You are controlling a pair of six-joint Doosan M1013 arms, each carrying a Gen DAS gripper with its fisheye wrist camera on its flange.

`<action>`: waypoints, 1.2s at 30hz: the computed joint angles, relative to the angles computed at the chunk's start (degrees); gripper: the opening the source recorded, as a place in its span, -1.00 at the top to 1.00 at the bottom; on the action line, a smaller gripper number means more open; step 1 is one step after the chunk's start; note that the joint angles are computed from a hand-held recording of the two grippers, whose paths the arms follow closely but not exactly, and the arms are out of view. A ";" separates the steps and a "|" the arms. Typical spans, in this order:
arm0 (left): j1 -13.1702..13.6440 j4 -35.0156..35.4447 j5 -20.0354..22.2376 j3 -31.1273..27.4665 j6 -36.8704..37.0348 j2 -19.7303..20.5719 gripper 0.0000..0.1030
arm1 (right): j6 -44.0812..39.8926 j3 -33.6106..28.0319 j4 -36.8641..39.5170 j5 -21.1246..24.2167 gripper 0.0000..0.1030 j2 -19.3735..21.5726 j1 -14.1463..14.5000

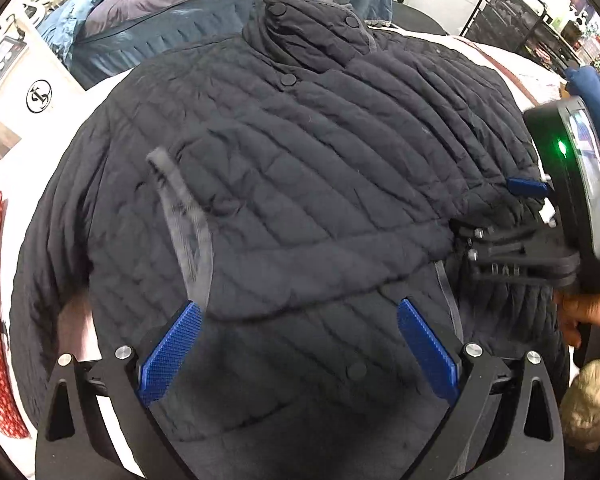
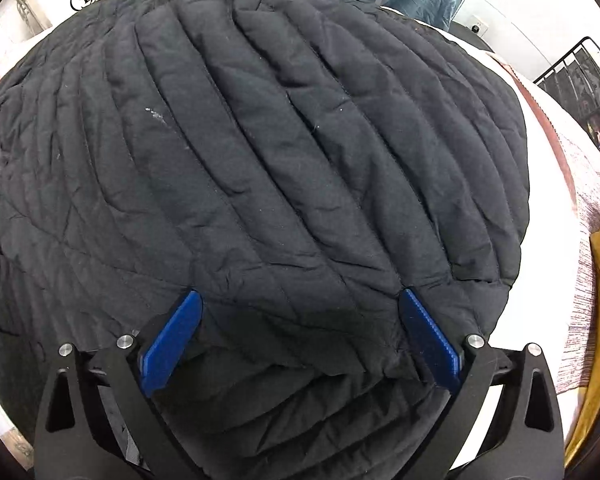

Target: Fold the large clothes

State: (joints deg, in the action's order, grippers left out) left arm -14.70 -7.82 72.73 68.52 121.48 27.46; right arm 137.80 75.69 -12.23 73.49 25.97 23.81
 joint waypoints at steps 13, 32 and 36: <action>-2.14 6.01 7.82 -7.11 -6.07 8.33 -0.91 | -0.08 -1.91 1.06 1.84 -0.89 2.11 -0.47; 2.33 -2.57 8.56 -4.75 -6.16 6.30 -0.88 | 0.09 -4.01 7.68 3.20 -0.89 1.85 -1.14; 6.35 -9.53 7.08 -2.67 -10.63 4.06 -0.88 | 0.34 -1.88 11.74 -0.35 -0.89 -0.36 -0.58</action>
State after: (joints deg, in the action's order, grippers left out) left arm -8.35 -17.35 79.82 65.84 110.85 31.52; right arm 138.14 73.81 -0.49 73.14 25.61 23.22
